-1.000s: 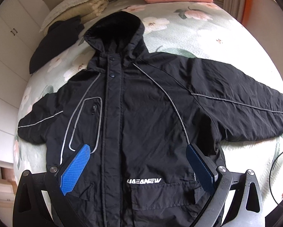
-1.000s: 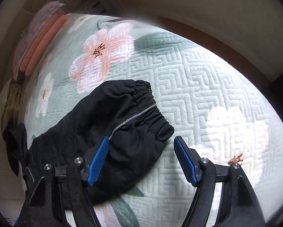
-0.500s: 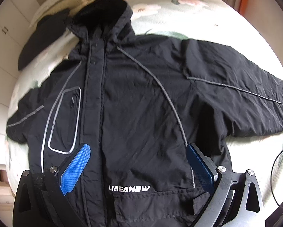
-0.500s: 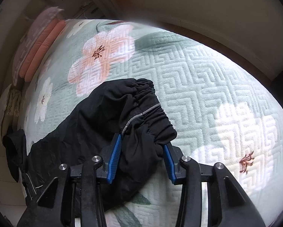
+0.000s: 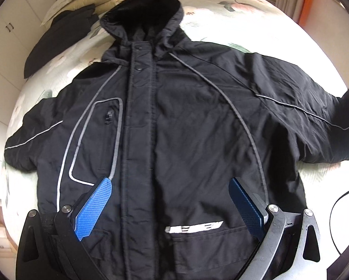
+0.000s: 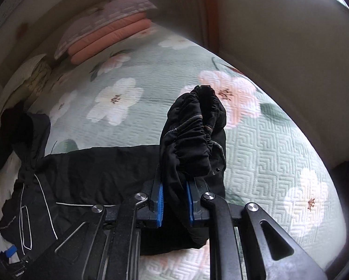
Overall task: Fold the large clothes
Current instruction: 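Lift the sleeve cuff with the right tool and lay it across the jacket body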
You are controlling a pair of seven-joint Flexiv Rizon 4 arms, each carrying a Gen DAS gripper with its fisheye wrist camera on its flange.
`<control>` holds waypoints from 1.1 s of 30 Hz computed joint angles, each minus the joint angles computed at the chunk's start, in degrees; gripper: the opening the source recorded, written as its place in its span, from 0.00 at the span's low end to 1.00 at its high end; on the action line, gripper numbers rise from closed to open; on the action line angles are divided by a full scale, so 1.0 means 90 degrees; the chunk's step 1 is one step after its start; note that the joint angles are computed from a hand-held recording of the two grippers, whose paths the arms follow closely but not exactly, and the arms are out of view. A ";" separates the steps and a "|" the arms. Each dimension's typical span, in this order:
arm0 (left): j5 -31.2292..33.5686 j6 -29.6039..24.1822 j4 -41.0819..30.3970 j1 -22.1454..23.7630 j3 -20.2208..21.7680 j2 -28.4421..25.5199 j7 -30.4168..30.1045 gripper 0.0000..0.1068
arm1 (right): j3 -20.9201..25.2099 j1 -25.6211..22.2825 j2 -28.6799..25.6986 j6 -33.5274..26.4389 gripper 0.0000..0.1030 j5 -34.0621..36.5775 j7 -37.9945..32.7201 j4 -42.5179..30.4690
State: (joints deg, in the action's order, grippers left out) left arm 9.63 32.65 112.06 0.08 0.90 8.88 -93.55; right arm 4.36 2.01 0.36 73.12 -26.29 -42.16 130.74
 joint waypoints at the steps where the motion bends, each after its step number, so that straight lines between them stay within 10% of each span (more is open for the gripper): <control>1: -0.0003 0.0011 0.0016 0.0020 0.0040 0.0033 0.0049 0.94 | 0.0088 0.0098 -0.0017 -0.0123 0.18 -0.0344 0.0187 -0.0076; 16: -0.0547 0.0444 0.0025 0.1125 0.0838 0.0030 0.1258 0.94 | 0.0588 0.2629 -0.1697 -0.1090 0.18 -0.1431 0.0625 -0.2309; 33: -0.0548 0.0719 -0.0195 0.2337 0.1413 -0.0470 0.1645 0.94 | 0.0812 0.4801 -0.4805 -0.2469 0.19 0.0359 -0.0760 -0.5718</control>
